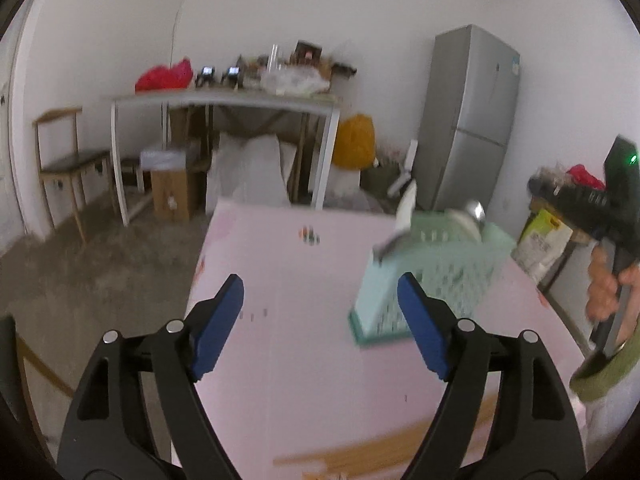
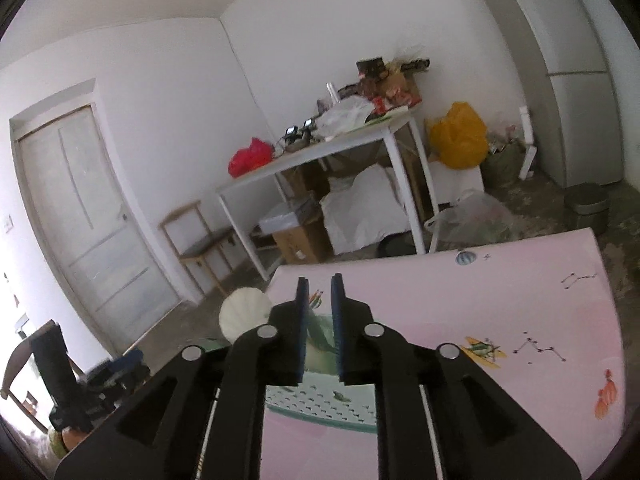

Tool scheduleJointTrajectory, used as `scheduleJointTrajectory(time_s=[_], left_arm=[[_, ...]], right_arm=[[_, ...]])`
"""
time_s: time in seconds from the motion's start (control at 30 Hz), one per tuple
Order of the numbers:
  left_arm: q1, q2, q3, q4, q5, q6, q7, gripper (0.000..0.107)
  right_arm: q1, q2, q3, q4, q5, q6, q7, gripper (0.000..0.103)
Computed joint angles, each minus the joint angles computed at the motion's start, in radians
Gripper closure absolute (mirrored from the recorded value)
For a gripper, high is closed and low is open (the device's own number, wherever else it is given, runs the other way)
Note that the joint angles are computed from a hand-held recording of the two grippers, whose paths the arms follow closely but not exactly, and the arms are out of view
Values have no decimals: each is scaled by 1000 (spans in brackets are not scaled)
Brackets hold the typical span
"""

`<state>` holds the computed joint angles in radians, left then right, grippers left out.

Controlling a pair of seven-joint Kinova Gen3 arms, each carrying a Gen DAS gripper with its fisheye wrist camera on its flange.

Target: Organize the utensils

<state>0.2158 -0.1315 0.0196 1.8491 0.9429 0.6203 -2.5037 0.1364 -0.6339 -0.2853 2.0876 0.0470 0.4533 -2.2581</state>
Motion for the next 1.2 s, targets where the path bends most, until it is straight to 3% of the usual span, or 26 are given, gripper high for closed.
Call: scheduleJointTrajectory(time_s=[0.07, 0.17, 0.27, 0.37, 0.43, 0.57, 0.7, 0.8, 0.93, 1.03, 1.13, 1.2], left_arm=[[-29, -10, -18, 9, -4, 81, 12, 32], [41, -9, -128, 17, -24, 203, 33, 32], [164, 7, -267, 30, -58, 325, 54, 32], [278, 48, -392, 56, -56, 447, 80, 35], [273, 92, -410, 76, -10, 529, 71, 44], [152, 187, -344, 114, 80, 666, 87, 59], [137, 197, -320, 124, 100, 648, 103, 64], [138, 194, -310, 121, 111, 617, 128, 70], [14, 211, -184, 90, 104, 592, 155, 80], [-17, 221, -117, 60, 86, 543, 181, 85], [71, 220, -174, 30, 51, 493, 203, 90], [141, 220, -223, 7, 21, 467, 212, 90]], right_arm=[[-4, -30, -26, -13, 29, 49, -34, 88], [-98, -8, -12, -23, -27, 109, 4, 79], [-214, 127, 20, -47, -146, 201, 119, 72], [-210, 266, -25, -76, -188, 292, 193, 72], [-232, 340, -2, -96, -232, 308, 226, 72], [-315, 456, 73, -141, -228, 335, 264, 72], [-329, 486, 52, -169, -213, 386, 262, 72], [-344, 442, 37, -132, -218, 395, 228, 72], [-339, 380, 28, -87, -273, 408, 171, 73], [-345, 340, 40, -44, -332, 392, 135, 79], [-376, 311, 76, 1, -411, 356, 121, 89], [-378, 311, 61, 21, -452, 319, 109, 94]])
